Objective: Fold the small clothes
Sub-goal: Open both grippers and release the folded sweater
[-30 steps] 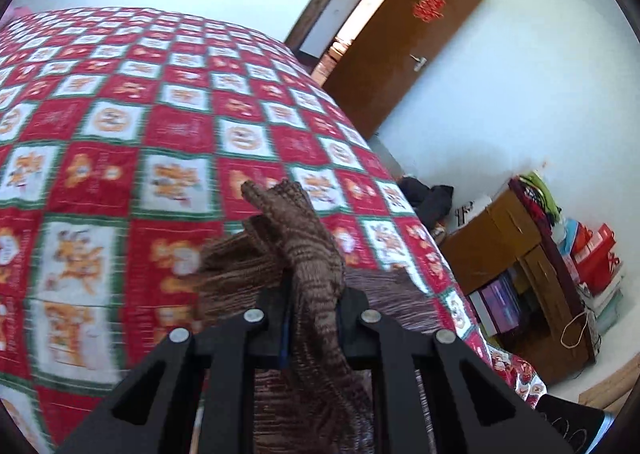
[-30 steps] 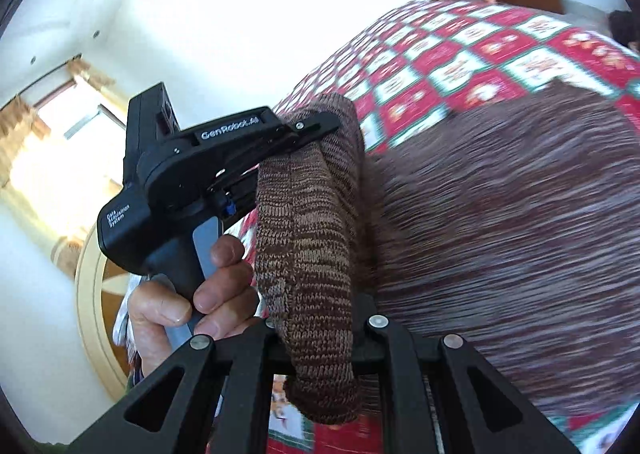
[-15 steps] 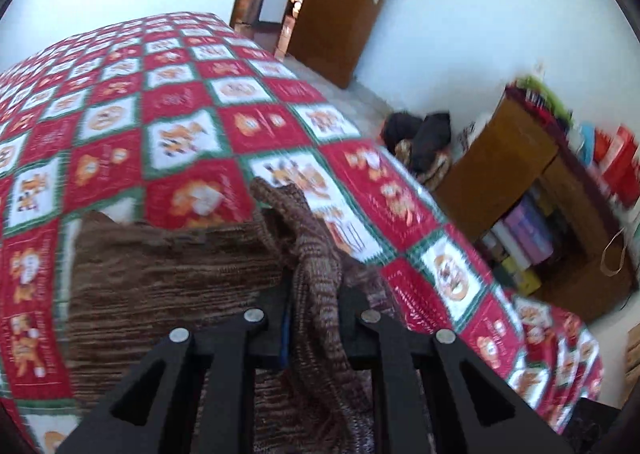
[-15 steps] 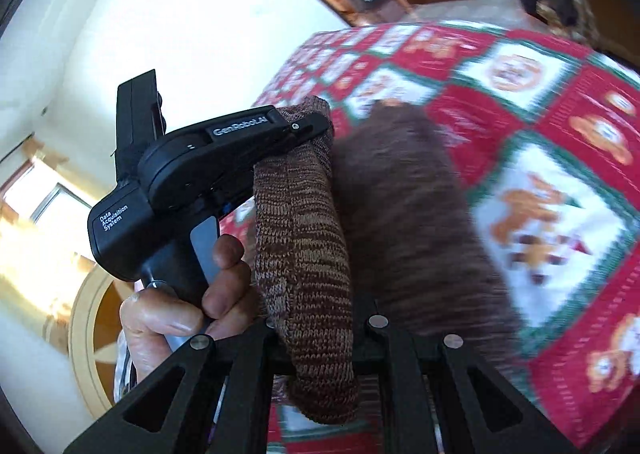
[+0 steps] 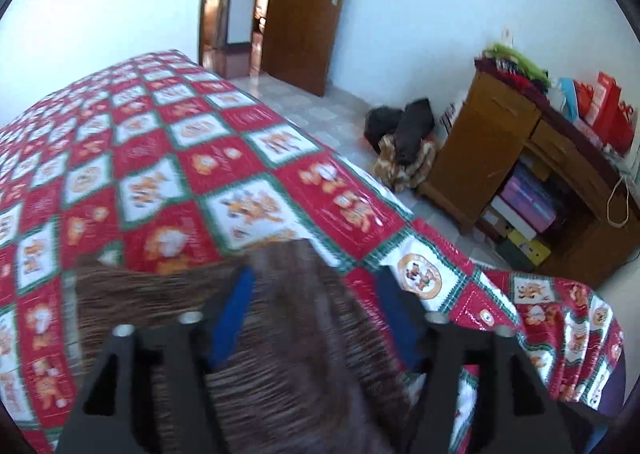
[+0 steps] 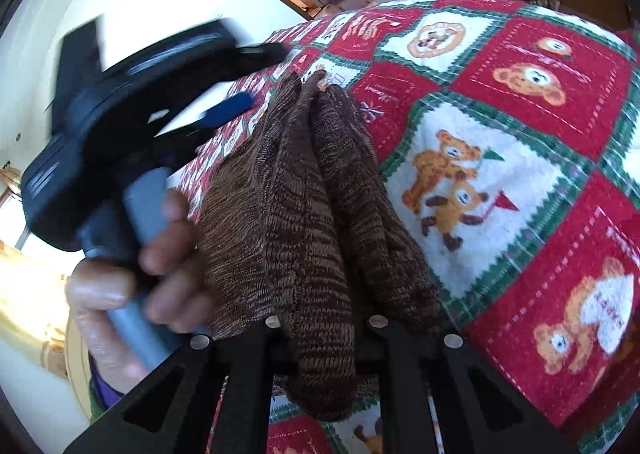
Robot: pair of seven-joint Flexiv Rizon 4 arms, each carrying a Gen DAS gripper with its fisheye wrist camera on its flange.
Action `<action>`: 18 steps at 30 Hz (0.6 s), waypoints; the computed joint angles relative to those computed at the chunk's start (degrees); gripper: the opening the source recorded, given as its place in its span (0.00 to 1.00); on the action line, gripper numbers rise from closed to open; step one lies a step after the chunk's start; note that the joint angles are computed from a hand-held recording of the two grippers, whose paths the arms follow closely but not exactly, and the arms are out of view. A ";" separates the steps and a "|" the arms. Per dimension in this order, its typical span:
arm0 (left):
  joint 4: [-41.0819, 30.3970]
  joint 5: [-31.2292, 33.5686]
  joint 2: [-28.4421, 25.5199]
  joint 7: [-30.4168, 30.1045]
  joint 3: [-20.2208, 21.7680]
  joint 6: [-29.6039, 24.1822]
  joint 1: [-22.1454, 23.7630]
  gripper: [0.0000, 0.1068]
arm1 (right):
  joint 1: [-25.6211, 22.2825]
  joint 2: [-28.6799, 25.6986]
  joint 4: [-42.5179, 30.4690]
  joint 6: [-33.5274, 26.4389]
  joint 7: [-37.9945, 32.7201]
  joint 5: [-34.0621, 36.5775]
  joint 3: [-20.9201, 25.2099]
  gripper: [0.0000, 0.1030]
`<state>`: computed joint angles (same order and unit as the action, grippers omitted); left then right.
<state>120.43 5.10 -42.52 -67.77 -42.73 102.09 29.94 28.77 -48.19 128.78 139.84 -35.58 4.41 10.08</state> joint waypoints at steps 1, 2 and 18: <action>1.96 0.37 0.60 -0.58 -1.58 1.10 3.07 0.72 | -0.53 -0.33 0.26 0.82 0.41 -0.26 0.57 0.09; 3.11 0.68 0.92 -1.31 -2.28 1.78 4.98 0.72 | -0.94 -0.87 -0.34 0.76 0.73 -0.70 0.58 0.09; 15.65 12.99 -1.27 -15.64 10.99 14.30 10.07 0.74 | 38.30 13.34 2.72 -19.39 -23.92 39.19 -28.86 0.17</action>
